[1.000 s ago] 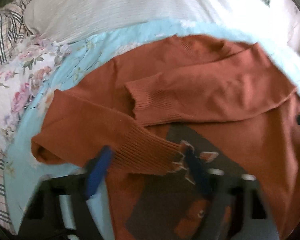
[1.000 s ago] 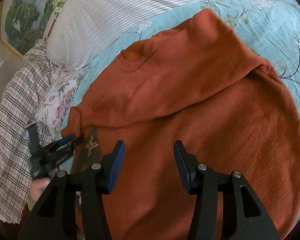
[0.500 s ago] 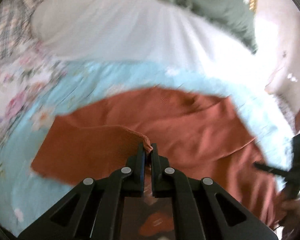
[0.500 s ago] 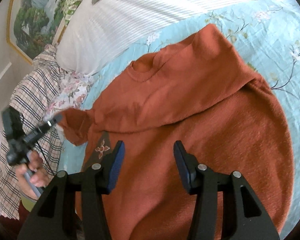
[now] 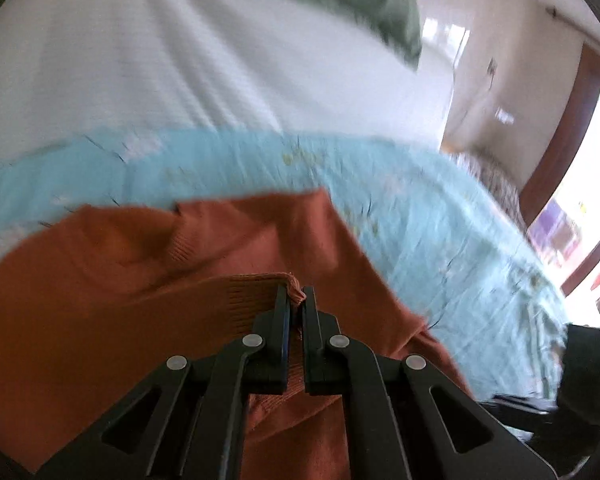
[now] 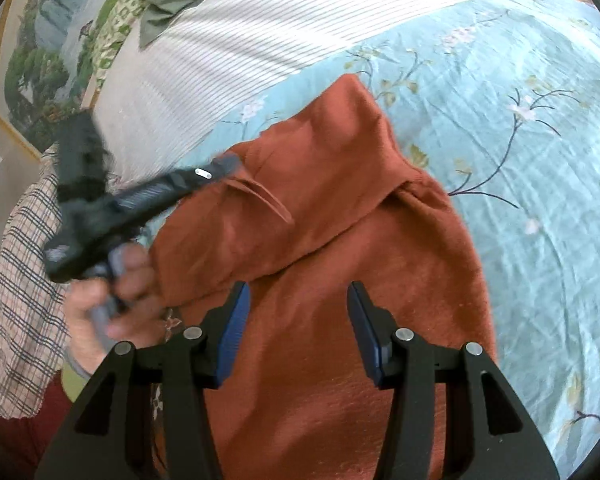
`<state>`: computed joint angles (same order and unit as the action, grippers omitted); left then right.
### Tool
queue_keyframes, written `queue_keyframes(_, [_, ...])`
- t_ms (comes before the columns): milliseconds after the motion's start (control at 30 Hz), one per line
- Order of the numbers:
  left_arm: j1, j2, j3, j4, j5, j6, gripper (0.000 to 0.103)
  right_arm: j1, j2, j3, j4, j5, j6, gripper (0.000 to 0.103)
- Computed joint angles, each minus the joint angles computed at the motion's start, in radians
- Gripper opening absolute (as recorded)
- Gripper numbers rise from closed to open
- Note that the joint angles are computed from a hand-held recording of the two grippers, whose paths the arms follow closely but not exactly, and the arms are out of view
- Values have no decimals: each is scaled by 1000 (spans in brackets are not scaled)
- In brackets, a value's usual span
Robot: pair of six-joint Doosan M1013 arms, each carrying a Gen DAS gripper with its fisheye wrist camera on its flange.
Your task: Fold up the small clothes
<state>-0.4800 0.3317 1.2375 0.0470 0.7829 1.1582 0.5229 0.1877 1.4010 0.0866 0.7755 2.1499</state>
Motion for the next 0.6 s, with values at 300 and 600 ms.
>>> queue_keyframes(300, [3,-28,74,-13,29,-22,47,-3,44,-57,12,16,-35,52])
queue_keyframes(600, [-17,-277,360,388,79,-455,55,-23,183,-226,25,123,-108,52])
